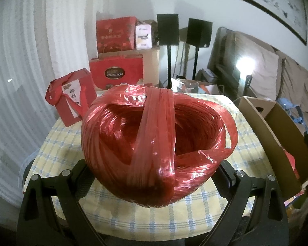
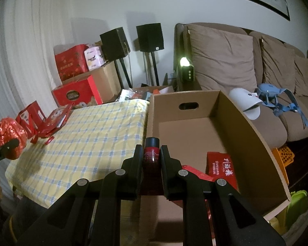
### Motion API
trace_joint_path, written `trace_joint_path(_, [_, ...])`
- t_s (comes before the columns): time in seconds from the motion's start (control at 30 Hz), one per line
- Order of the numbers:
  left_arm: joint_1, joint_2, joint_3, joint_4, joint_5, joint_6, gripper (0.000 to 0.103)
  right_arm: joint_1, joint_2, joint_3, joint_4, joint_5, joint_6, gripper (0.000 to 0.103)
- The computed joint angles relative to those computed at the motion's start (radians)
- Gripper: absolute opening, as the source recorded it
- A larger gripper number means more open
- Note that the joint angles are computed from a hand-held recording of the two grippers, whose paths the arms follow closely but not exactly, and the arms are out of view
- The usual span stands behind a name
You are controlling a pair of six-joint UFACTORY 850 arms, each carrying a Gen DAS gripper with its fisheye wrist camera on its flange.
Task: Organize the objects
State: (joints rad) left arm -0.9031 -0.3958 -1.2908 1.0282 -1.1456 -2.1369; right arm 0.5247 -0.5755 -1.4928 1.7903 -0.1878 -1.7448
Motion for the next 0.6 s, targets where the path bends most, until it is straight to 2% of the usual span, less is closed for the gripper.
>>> trace_joint_path(0.17, [0.005,0.005,0.000,0.003,0.031,-0.016,0.096,-0.004,0.002,0.004,0.019,0.001,-0.014,0.016])
trace_joint_path(0.6, [0.014,-0.002,-0.019,0.019,0.038,-0.003,0.096,-0.010,-0.003,0.001,0.017,0.006,-0.007,0.016])
